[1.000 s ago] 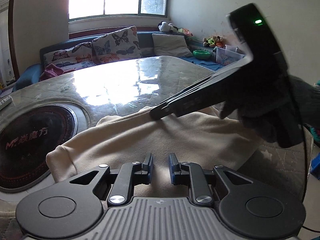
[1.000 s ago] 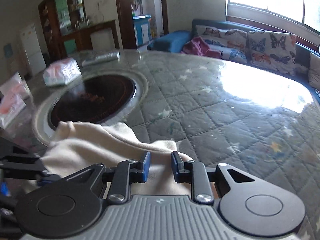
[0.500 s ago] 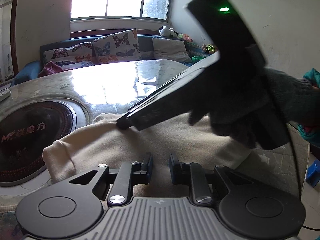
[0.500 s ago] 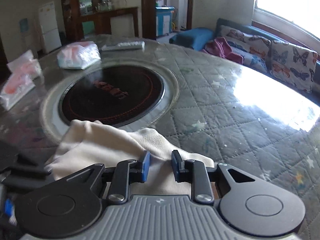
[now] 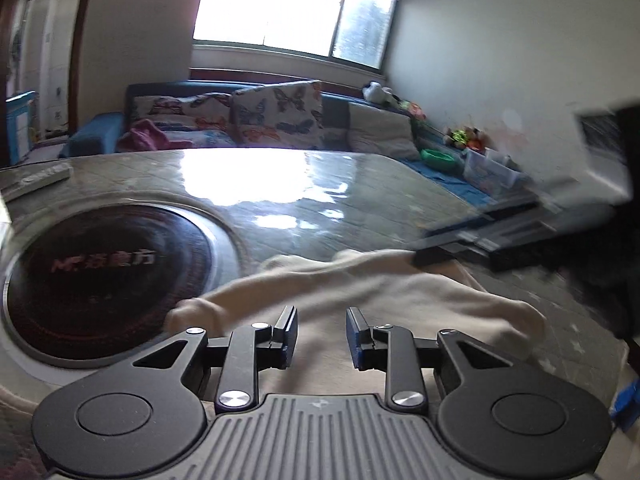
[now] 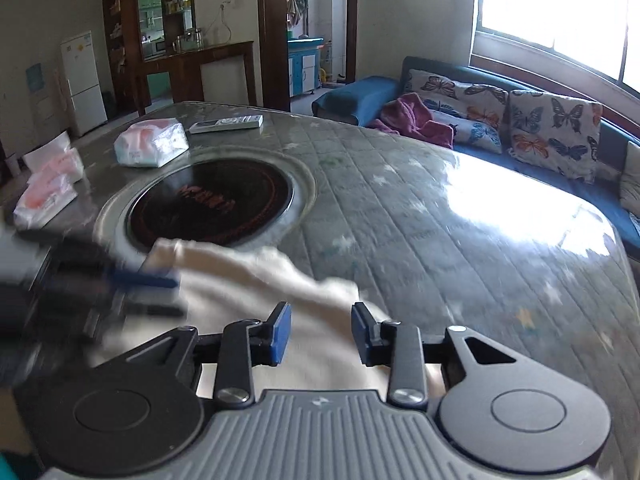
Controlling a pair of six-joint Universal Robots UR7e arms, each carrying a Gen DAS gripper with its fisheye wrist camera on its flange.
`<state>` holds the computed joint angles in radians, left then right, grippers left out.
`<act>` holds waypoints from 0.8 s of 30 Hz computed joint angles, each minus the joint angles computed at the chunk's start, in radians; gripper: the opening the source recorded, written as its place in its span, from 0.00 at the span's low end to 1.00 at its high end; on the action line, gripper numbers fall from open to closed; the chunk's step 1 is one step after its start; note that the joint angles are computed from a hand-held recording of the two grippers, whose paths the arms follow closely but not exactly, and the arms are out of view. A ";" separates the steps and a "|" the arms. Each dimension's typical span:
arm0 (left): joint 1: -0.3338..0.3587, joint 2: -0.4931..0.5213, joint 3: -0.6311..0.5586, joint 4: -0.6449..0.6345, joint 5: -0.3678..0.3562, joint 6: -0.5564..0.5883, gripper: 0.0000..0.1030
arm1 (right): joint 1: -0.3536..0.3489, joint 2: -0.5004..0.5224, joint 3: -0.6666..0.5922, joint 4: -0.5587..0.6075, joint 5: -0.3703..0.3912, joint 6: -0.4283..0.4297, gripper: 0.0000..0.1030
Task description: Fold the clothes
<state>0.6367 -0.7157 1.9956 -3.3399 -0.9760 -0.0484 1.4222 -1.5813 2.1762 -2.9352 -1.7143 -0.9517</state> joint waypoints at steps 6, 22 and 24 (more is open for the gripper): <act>0.005 -0.002 0.009 0.025 0.050 -0.026 0.28 | -0.080 -0.123 0.145 -0.048 0.058 -0.090 0.31; -0.019 0.066 -0.013 -0.017 -0.040 0.084 0.32 | -0.295 -0.331 0.312 -0.113 0.204 -0.043 0.30; -0.021 0.064 -0.016 -0.006 -0.047 0.088 0.32 | -0.318 -0.363 0.317 -0.088 0.219 -0.037 0.30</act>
